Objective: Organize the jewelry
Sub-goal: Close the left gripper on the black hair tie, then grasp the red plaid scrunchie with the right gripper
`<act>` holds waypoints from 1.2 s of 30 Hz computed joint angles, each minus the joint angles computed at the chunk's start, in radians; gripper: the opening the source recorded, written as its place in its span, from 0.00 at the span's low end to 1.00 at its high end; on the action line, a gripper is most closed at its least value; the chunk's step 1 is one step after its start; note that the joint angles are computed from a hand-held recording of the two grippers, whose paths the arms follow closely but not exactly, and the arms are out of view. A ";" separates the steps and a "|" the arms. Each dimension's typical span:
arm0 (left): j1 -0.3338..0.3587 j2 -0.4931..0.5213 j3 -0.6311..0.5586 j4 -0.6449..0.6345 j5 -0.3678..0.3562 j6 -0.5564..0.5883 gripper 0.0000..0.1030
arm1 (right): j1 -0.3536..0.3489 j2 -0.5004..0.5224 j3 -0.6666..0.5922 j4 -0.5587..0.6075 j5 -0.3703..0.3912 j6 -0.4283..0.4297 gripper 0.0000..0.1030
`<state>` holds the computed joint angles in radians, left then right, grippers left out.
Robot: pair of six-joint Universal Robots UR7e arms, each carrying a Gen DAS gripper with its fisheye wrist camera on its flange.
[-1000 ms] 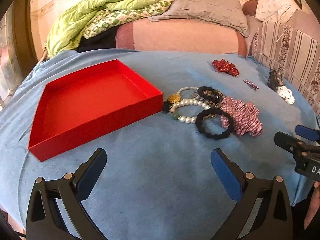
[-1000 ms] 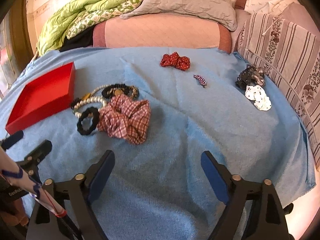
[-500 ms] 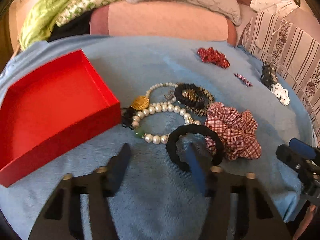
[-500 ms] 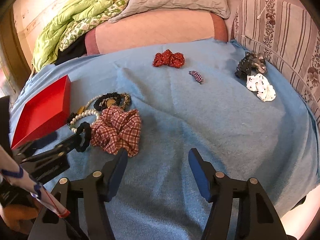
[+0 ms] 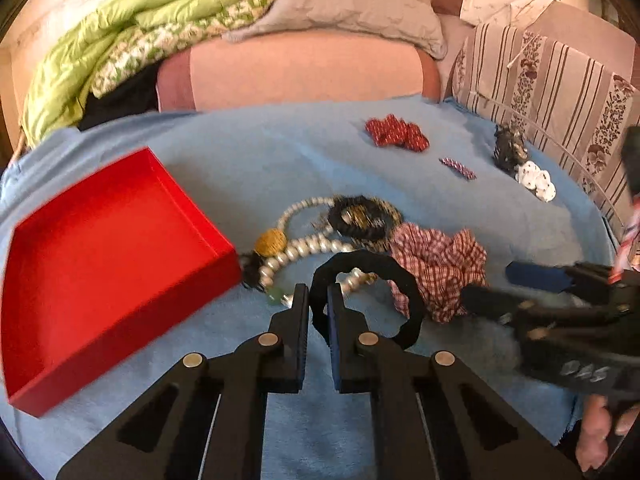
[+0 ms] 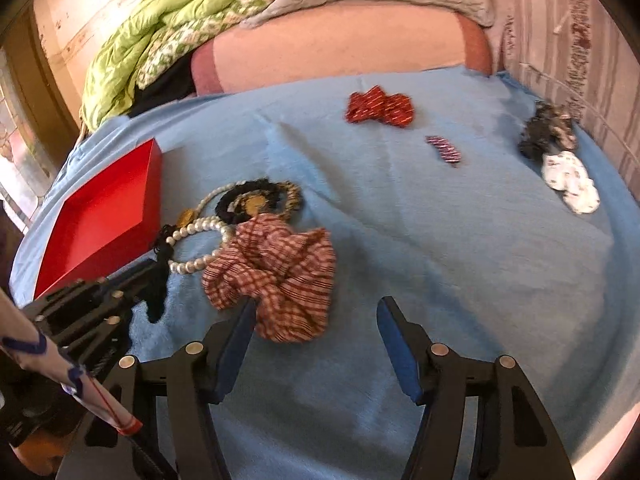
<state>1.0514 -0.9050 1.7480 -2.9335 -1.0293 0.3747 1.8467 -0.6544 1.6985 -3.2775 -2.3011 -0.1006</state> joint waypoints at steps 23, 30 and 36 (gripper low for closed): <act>0.024 -0.025 -0.038 -0.069 0.028 -0.017 0.09 | 0.047 0.046 -0.019 -0.212 0.021 -0.137 0.12; 0.040 -0.046 -0.056 -0.069 0.037 -0.025 0.09 | 0.063 0.062 -0.054 -0.157 0.032 -0.139 0.12; 0.067 -0.055 -0.109 -0.057 0.052 -0.040 0.09 | 0.087 0.099 -0.147 -0.062 0.063 -0.139 0.12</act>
<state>1.1180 -0.9596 1.6389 -2.9905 -0.9776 0.3351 1.9333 -0.5558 1.5517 -3.3399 -2.2383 -0.2399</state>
